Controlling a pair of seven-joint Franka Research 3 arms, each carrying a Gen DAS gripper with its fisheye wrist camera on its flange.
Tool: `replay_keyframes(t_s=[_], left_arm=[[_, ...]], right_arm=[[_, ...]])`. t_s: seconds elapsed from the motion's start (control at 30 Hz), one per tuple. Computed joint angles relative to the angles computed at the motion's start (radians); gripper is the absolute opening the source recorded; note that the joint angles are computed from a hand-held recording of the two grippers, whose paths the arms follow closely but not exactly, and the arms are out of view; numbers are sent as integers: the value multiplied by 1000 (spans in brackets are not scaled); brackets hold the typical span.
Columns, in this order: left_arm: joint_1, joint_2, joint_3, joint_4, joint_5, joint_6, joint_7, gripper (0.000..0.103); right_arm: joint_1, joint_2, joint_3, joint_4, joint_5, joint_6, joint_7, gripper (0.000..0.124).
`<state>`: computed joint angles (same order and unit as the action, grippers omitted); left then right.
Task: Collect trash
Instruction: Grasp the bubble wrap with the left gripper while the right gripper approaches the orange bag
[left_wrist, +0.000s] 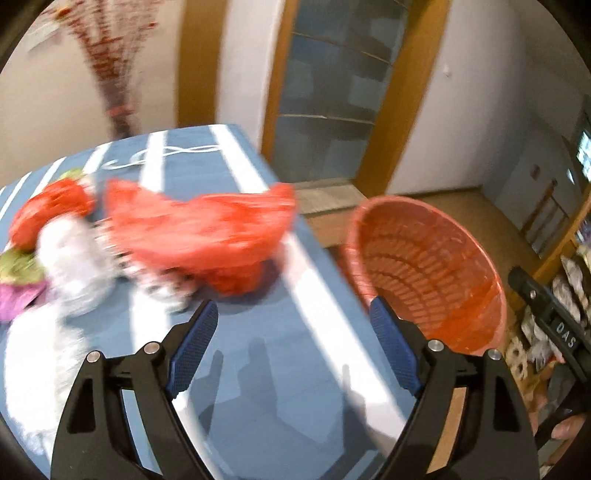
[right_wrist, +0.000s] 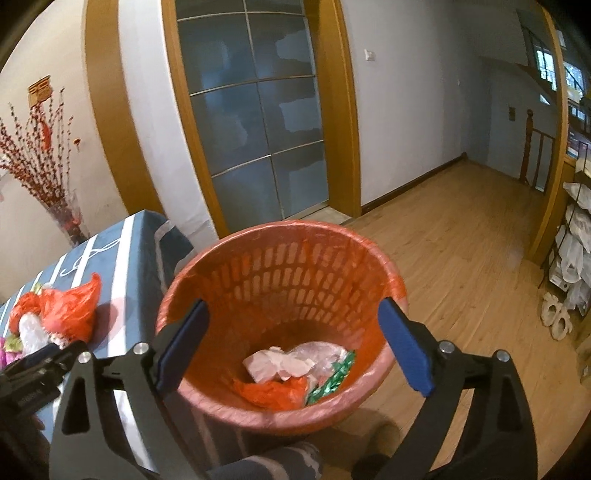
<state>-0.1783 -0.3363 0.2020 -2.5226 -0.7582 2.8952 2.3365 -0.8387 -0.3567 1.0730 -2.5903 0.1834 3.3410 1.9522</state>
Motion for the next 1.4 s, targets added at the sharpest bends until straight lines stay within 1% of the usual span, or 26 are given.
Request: replay_keyframes(t_s=[0.07, 0.1, 0.13, 0.17, 0.2, 0.27, 0.33, 0.43, 0.5, 0.53, 0.57, 0.6, 0.63, 0.7, 0.77, 0.8, 0.87, 1.0, 1.1, 1.13, 1.17, 1.2, 1.27, 1.3, 1.33, 1.4], left_arm=[[66, -22, -20, -19, 66, 6, -63, 83], [95, -29, -31, -29, 105, 19, -99, 83], [129, -37, -44, -41, 153, 34, -143, 84], [179, -45, -64, -52, 215, 45, -199, 91], [207, -51, -71, -60, 255, 53, -236, 94], [230, -67, -45, -78, 298, 75, -259, 95], [275, -74, -49, -92, 361, 96, -300, 96], [329, -73, -27, -106, 435, 137, -332, 97], [287, -76, 46, -109, 434, 155, -314, 97], [250, -79, 95, -111, 427, 165, -296, 97], [189, -84, 165, -114, 412, 192, -261, 96], [143, -88, 216, -116, 407, 211, -241, 97], [114, -92, 250, -120, 409, 226, -234, 97], [133, -76, 246, -114, 446, 207, -258, 97], [141, -50, 248, -87, 468, 146, -271, 97], [146, -41, 248, -77, 463, 119, -273, 97], [156, -10, 239, -54, 439, 81, -268, 97], [157, 38, 229, -32, 355, 71, -219, 97], [165, 46, 215, -25, 292, 57, -173, 96], [161, 47, 215, -23, 265, 52, -148, 96], [164, 48, 210, -22, 245, 48, -131, 93], [164, 50, 206, -18, 222, 40, -112, 86], [167, 43, 200, -22, 177, 21, -73, 81], [174, 32, 189, -32, 162, 22, -59, 74], [174, 26, 185, -34, 140, 17, -39, 71], [176, 19, 179, -31, 98, -2, -4, 57]], right_arm=[[63, 12, -40, -7, -4, 4, -10, 92], [63, 12, -40, -7, 0, 4, -14, 92], [96, 18, -58, -9, -1, 4, -23, 92], [106, 19, -55, -6, 2, 2, -28, 92], [121, 19, -57, -7, 4, 3, -34, 92], [156, 22, -62, -7, 3, 2, -48, 92], [188, 27, -64, -4, 2, 0, -60, 92], [225, 40, -64, 6, 1, -5, -72, 92], [248, 48, -69, 10, -2, -6, -80, 92], [261, 53, -70, 14, -3, -7, -84, 92], [276, 56, -74, 15, -4, -9, -88, 92], [289, 62, -75, 19, -7, -12, -92, 92], [295, 69, -74, 23, -10, -13, -95, 92], [316, 79, -81, 26, -15, -16, -102, 92], [340, 87, -91, 29, -20, -21, -108, 92], [338, 87, -83, 31, -22, -24, -109, 92], [333, 86, -69, 35, -31, -29, -106, 92], [323, 78, -47, 37, -54, -40, -88, 92], [311, 74, -34, 40, -77, -47, -69, 92], [315, 78, -42, 42, -86, -49, -66, 92], [318, 81, -46, 43, -93, -51, -61, 92], [318, 82, -46, 45, -99, -53, -56, 92], [321, 87, -49, 48, -114, -56, -48, 92], [321, 88, -48, 49, -120, -57, -44, 92], [320, 90, -45, 51, -128, -58, -42, 92], [317, 91, -41, 53, -140, -59, -36, 92]])
